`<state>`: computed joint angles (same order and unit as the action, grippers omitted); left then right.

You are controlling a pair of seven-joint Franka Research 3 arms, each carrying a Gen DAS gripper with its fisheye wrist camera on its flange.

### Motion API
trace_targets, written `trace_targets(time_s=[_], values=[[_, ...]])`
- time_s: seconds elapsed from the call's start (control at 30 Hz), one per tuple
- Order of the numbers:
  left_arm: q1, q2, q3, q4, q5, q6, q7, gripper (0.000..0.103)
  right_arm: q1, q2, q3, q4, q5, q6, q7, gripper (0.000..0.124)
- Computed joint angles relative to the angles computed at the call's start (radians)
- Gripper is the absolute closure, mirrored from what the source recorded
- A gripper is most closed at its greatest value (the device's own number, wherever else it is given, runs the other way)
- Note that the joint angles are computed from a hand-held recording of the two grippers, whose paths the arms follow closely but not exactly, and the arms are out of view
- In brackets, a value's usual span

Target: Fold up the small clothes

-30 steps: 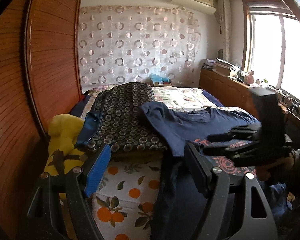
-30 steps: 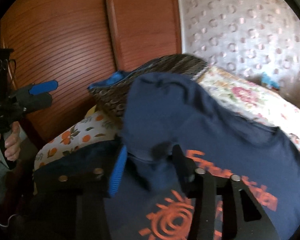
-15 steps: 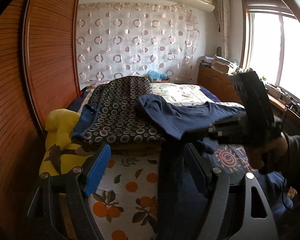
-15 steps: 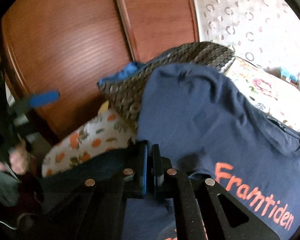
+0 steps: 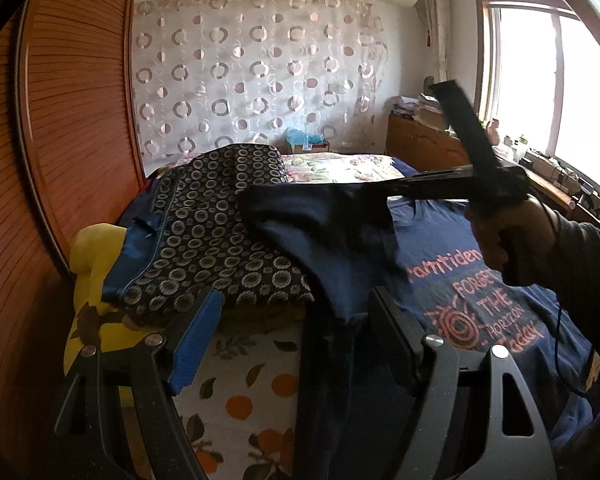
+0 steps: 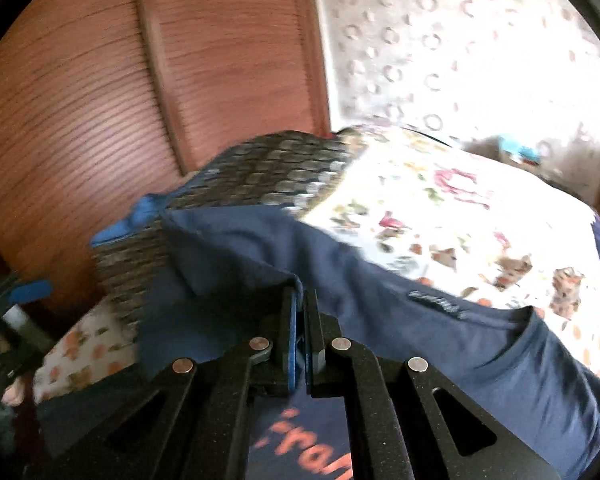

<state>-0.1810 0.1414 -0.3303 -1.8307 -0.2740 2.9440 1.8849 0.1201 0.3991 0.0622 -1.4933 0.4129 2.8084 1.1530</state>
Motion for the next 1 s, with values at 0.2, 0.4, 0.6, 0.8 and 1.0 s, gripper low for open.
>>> trace_targets(time_s=[0.2,0.4,0.6,0.8,1.0], values=[[-0.043,0.091,0.039,0.136,0.167,-0.071,-0.119,0.027,0.060,0.125,-0.092,0.143,-0.176,-0.026,0.195,0.088],[-0.066,0.236,0.057,0.353,0.287,-0.196,-0.218,0.027,0.000,0.024,-0.065,0.013,-0.155,-0.018,0.124,0.060],[-0.091,0.374,0.069,0.572,0.347,-0.315,-0.279,0.027,-0.016,-0.185,-0.113,-0.275,-0.190,0.042,0.129,0.060],[-0.120,0.514,0.082,0.807,0.358,-0.479,-0.316,0.038,-0.017,-0.275,-0.173,-0.437,-0.371,0.063,0.304,0.060],[-0.150,0.618,0.100,0.993,0.366,-0.593,-0.333,0.045,-0.045,-0.260,-0.147,-0.434,-0.363,0.036,0.351,0.060]])
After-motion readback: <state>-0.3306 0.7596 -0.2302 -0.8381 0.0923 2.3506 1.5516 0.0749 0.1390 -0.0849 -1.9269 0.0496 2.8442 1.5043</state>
